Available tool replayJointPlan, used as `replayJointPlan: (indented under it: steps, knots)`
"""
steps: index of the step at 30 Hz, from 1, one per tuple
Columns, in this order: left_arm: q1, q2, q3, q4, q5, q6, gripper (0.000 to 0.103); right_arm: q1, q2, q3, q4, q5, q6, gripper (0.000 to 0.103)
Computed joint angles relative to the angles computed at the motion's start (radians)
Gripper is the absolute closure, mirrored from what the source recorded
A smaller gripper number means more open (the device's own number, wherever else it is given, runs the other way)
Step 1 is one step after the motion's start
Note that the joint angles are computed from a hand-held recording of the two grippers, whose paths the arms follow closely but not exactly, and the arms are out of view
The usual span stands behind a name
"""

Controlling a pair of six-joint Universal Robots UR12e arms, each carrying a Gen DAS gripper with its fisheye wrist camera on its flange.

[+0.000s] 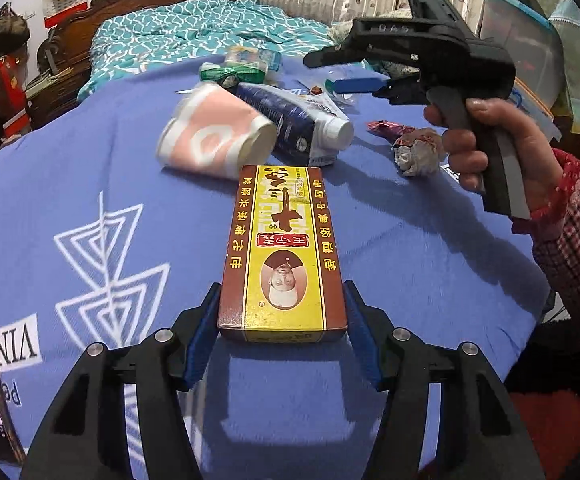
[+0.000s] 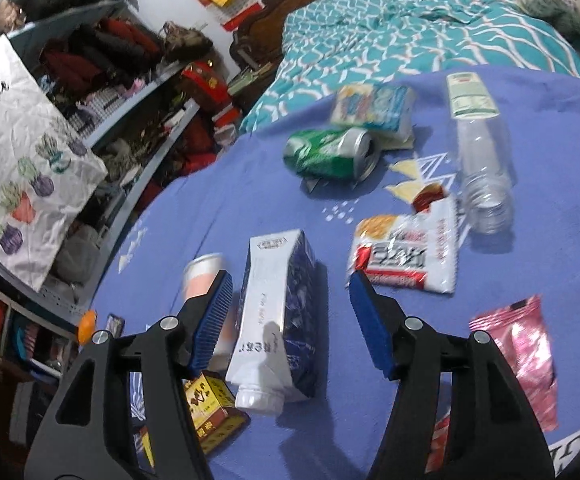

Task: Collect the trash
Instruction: 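Grasp the yellow-brown box with the left gripper while the right approaches the pink paper cup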

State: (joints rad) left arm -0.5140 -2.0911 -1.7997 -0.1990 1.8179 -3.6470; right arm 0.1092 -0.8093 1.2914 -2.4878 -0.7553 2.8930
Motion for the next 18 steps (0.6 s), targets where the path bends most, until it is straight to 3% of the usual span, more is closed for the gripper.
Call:
replayJointPlan:
  steps: [4,8,14,18]
  knots:
    - [0.003,0.006,-0.019,0.031,-0.005,-0.001,0.047,0.017,-0.025,0.027,-0.021,-0.023,-0.043,0.040]
    - [0.006,0.010,-0.033,0.052,0.000,0.002,0.047,0.042,-0.060,0.056,-0.030,-0.041,-0.147,0.040]
    - [0.012,0.041,-0.094,0.082,0.037,-0.048,0.047,0.088,-0.098,0.090,0.043,-0.113,-0.364,0.040]
    - [0.024,0.062,-0.131,0.103,0.059,-0.098,0.047,0.108,-0.087,0.061,0.107,-0.160,-0.395,0.040]
